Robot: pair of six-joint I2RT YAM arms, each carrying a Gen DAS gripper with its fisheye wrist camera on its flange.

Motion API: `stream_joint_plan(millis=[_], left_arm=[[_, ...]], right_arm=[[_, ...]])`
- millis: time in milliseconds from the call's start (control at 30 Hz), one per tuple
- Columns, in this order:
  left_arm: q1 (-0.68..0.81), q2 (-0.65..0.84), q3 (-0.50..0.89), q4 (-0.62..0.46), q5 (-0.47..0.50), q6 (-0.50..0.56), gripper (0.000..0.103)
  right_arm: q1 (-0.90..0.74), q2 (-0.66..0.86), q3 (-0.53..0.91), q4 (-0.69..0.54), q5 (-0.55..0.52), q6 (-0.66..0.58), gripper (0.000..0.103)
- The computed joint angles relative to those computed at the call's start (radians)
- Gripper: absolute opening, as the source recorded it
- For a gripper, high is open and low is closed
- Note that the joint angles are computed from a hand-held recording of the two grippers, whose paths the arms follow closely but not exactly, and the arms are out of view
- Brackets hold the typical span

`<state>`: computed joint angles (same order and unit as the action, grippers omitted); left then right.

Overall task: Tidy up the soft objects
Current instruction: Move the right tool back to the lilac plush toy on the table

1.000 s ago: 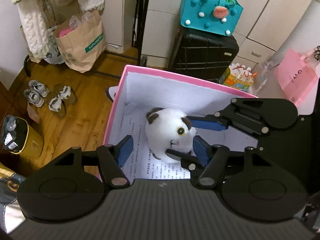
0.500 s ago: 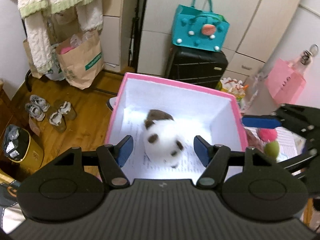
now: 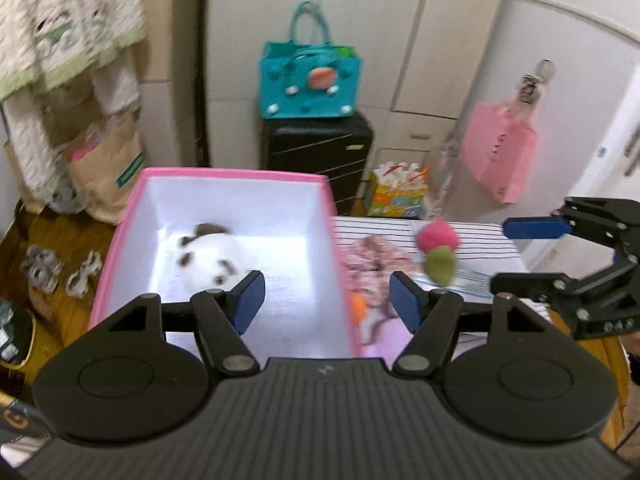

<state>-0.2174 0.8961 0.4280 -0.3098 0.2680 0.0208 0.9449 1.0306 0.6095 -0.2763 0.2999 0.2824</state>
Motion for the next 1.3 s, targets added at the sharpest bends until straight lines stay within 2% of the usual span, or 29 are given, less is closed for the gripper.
stream_joint_plan(millis=[267,367,467,567,700,867,967,1133,1233,1300], left_arm=[[-0.521,-0.204,-0.117,0.036,-0.348,-0.276,0.070],[-0.681,-0.204,-0.153,0.076,-0.465,-0.385,0.072],[-0.841,-0.089,-0.162,0.149,-0.642,-0.471,0.074],[-0.866,0.045,-0.160,0.230,-0.657,-0.471,0.076],[-0.893,0.252,-0.142,0.353,-0.692,-0.512,0.076],[-0.875,0.370,-0.156,0.476,-0.671,-0.636,0.076],[-0.898,0.435,-0.167,0.556,-0.717,-0.695,0.076],[-0.928,0.626,-0.183,0.744,-0.781,-0.817,0.076],[-0.971,0.798,-0.184,0.881,-0.884,-0.994,0.076],[-0.947,0.850,-0.182,0.924,-0.849,-1.022,0.076]], right_arm=[[0.007,-0.207,-0.105,-0.103,0.044,0.040,0.066],[-0.007,-0.257,-0.139,-0.111,0.038,0.051,0.067],[-0.064,-0.295,-0.173,-0.101,-0.018,0.038,0.069],[-0.128,-0.248,-0.193,-0.058,-0.078,0.023,0.069],[-0.231,-0.164,-0.247,0.067,-0.213,-0.005,0.069],[-0.322,-0.030,-0.282,0.240,-0.333,-0.009,0.069],[-0.368,0.100,-0.262,0.323,-0.396,-0.008,0.069],[-0.382,0.230,-0.234,0.394,-0.451,-0.034,0.069],[-0.364,0.297,-0.218,0.434,-0.454,-0.061,0.069],[-0.342,0.340,-0.209,0.465,-0.439,-0.078,0.069]])
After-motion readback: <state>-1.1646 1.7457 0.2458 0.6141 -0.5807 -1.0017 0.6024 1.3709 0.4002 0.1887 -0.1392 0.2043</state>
